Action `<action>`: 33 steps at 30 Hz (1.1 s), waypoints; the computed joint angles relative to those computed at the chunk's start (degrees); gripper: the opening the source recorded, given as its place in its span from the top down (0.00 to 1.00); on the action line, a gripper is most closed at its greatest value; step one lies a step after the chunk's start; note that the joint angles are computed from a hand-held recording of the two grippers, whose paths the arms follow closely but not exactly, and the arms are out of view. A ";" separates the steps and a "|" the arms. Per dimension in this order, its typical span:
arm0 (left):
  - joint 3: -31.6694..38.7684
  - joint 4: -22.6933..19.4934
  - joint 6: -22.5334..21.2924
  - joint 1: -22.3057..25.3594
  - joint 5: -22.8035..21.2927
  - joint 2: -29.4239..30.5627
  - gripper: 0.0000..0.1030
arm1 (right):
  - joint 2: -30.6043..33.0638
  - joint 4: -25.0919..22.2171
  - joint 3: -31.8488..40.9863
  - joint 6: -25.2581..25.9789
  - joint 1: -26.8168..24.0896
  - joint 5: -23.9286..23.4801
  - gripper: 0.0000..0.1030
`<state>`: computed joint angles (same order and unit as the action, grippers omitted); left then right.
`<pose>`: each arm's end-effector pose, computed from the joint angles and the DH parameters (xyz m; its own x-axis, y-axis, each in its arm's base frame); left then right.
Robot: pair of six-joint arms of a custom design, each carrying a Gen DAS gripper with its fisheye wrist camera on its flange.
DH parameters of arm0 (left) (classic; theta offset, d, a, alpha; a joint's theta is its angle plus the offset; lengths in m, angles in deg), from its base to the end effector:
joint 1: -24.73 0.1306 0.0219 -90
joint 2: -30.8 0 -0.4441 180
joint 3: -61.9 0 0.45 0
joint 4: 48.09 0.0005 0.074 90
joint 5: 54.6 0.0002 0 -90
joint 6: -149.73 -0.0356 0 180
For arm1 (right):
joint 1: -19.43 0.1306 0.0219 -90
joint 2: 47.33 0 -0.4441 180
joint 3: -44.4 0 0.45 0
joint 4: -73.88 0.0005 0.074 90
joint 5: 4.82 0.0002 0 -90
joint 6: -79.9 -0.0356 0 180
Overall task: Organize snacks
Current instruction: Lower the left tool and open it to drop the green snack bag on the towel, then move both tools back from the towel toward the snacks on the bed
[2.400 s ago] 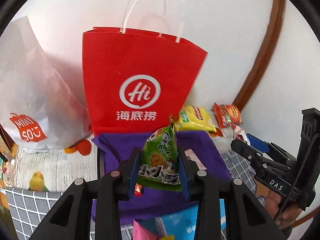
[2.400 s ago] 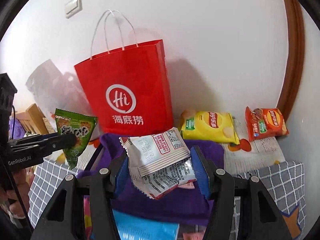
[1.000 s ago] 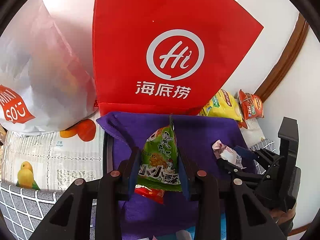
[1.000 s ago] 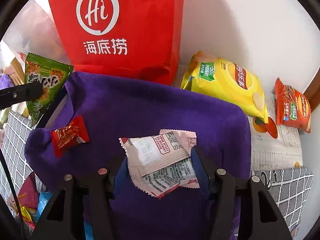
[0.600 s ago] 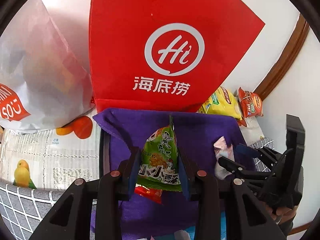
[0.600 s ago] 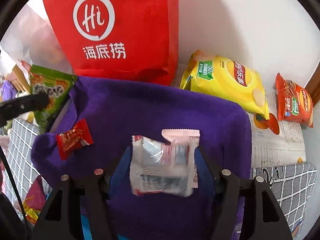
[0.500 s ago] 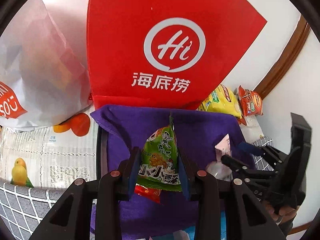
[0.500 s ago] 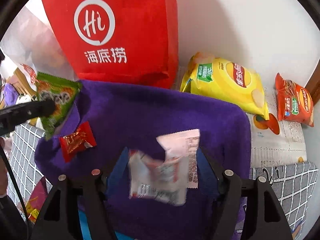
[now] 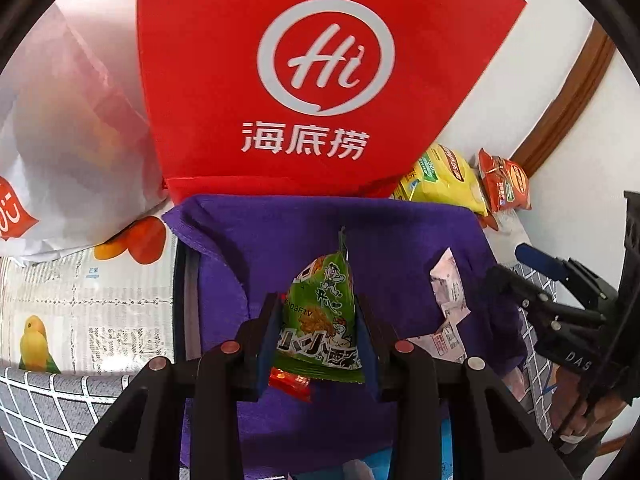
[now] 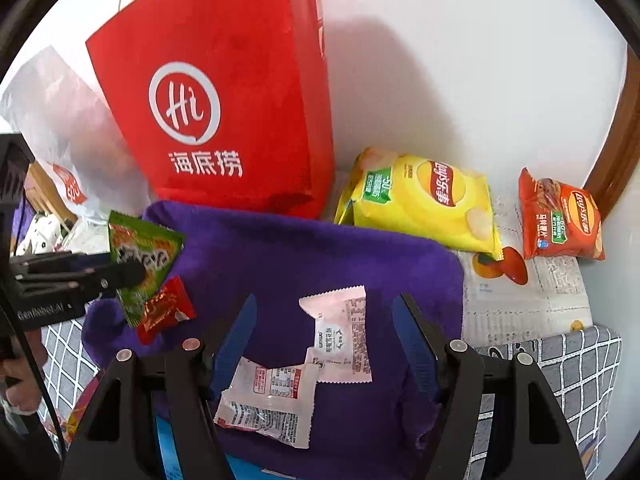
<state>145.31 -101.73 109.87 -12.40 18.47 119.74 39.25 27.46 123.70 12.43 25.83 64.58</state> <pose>0.4180 -0.3041 0.4384 -0.7907 -0.3224 -0.5204 -0.2317 0.9444 -0.2331 0.5007 0.0683 0.4303 -0.6205 -0.4305 -0.6555 -0.5945 0.8034 0.0351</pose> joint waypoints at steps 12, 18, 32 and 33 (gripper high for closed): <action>1.27 -1.64 -0.19 -0.26 0.36 1.33 0.67 | -0.43 0.36 -0.09 -0.15 -0.05 -0.73 0.32; 1.45 -1.41 -0.45 -0.54 0.23 1.25 0.54 | -0.80 0.30 -0.14 -0.45 -0.11 -1.32 0.32; 2.05 -1.80 0.13 -1.90 -1.92 -0.32 0.44 | -4.80 0.31 -0.92 -4.93 -0.29 -3.55 0.32; 2.12 -1.77 0.21 -2.12 -2.19 -0.57 0.43 | -5.46 0.79 -1.34 -5.35 -0.40 -3.15 0.31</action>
<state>147.43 -103.49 110.07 -14.52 16.28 119.17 33.80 28.25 122.36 7.08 25.43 61.43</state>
